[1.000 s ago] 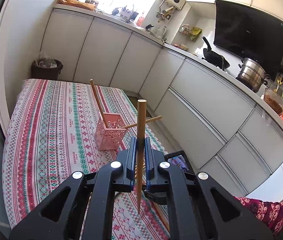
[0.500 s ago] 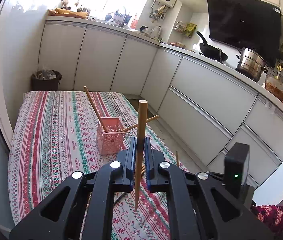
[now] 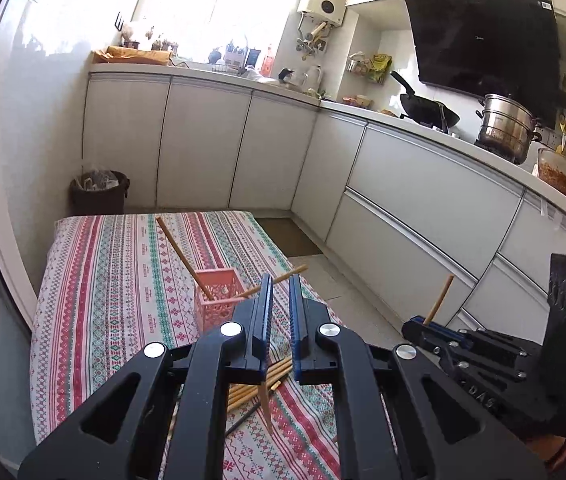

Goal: Organize utensils
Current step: 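Carry both upright chopsticks over the pink holder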

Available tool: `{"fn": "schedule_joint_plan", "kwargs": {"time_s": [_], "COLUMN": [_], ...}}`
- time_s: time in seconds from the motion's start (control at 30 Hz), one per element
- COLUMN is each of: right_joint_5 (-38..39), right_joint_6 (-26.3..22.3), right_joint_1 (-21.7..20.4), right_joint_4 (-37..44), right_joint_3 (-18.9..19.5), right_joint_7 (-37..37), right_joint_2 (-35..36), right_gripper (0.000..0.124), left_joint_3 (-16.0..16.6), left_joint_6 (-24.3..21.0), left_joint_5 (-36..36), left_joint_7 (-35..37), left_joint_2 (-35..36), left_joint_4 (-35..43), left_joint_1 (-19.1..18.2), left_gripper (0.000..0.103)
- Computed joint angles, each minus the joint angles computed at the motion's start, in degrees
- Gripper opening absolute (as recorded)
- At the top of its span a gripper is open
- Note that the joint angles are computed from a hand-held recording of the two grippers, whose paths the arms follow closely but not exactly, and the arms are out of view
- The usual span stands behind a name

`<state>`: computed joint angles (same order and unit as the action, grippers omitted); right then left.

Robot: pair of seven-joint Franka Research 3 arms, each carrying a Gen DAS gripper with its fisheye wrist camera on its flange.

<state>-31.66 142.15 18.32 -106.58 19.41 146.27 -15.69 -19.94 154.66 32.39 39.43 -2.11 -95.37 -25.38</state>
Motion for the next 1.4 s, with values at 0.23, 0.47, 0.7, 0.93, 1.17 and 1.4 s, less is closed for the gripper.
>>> {"fn": "schedule_joint_plan", "kwargs": {"time_s": [0.23,0.47,0.7,0.93,1.17,1.4], "right_joint_5": [-4.6,0.2,12.0,19.4,24.2,23.3], "right_joint_6": [2.9,6.2,10.1,11.2,11.7,12.0], "right_joint_1": [-1.3,0.7,1.7,1.7,2.0,0.9], "right_joint_4": [9.7,8.6,0.9,-0.7,-0.8,-1.1], "right_joint_3": [-1.1,-4.2,-5.8,-6.8,-7.9,-7.7], "right_joint_7": [-0.5,-3.8,-8.8,-14.2,-17.8,-16.9], "right_joint_2": [4.3,5.0,3.4,5.1,6.4,5.7], "right_gripper": [0.006,0.006,0.006,0.006,0.006,0.006], "left_joint_3": [1.0,2.4,5.7,6.8,6.6,5.5], "left_joint_6": [-5.4,-12.0,-37.8,-40.0,-41.5,-19.0], "left_joint_5": [4.6,-10.6,-21.6,-24.2,-17.9,-15.2], "left_joint_7": [0.0,2.6,-4.1,-14.2,-11.4,-10.7], "left_joint_2": [6.6,7.3,14.7,19.6,24.0,13.1], "left_joint_4": [11.5,11.3,13.9,13.9,19.6,3.5], "left_joint_1": [-1.7,-0.1,4.0,5.9,2.7,3.2], "left_gripper": [0.007,0.012,0.046,0.046,0.006,0.006]}}
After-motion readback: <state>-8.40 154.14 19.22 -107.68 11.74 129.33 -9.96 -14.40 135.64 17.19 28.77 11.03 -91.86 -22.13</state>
